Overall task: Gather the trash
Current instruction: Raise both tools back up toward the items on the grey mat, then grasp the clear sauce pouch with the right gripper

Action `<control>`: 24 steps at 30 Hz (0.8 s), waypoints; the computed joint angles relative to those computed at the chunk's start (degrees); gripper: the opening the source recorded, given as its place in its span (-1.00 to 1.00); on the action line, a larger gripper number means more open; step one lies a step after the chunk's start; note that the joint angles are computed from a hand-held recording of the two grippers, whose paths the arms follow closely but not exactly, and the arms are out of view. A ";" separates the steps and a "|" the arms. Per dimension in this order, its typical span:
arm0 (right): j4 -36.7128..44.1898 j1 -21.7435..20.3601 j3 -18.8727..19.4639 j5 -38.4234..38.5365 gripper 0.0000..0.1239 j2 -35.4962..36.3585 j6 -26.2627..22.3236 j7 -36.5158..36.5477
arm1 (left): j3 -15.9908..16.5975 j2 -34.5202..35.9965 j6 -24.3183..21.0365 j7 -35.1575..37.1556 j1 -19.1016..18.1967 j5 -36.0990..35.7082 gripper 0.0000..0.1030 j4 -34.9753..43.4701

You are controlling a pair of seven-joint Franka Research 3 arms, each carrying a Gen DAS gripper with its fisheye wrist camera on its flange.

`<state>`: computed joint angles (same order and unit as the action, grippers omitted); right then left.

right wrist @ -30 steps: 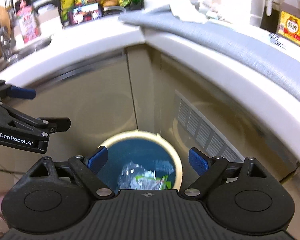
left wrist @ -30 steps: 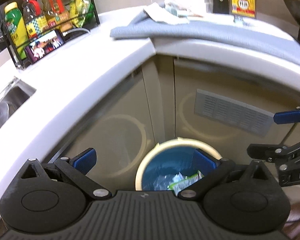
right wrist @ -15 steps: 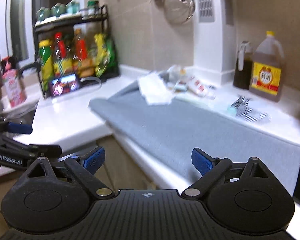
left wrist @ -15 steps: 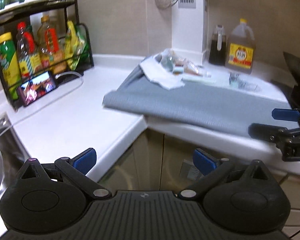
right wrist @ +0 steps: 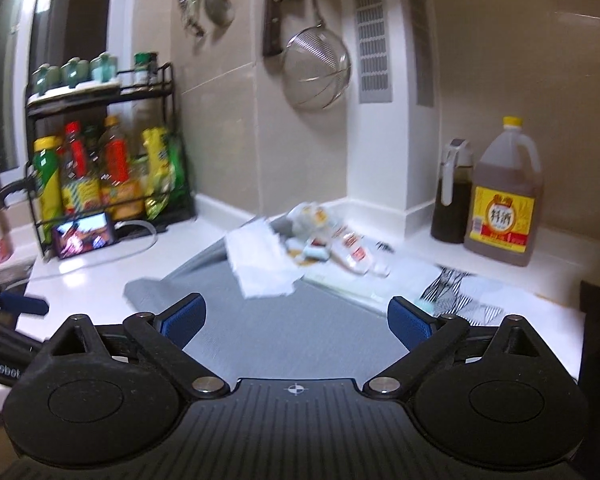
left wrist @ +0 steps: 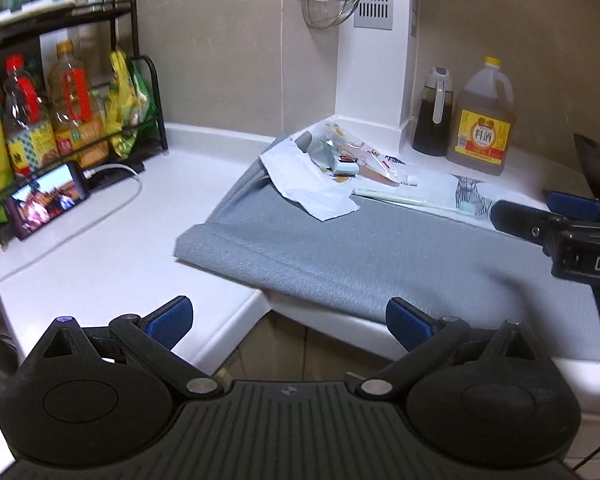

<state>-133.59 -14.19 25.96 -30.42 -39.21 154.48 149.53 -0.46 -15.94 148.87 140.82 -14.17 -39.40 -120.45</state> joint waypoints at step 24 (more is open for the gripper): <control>24.73 -7.53 0.08 -21.91 0.62 33.10 -7.10 7.52 | -11.76 36.16 -6.55 -28.55 3.42 21.12 0.99 41.46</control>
<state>-108.86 -21.71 26.04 -52.34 -6.11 147.38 157.06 -12.22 20.21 142.32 112.26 -10.75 -18.28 -78.99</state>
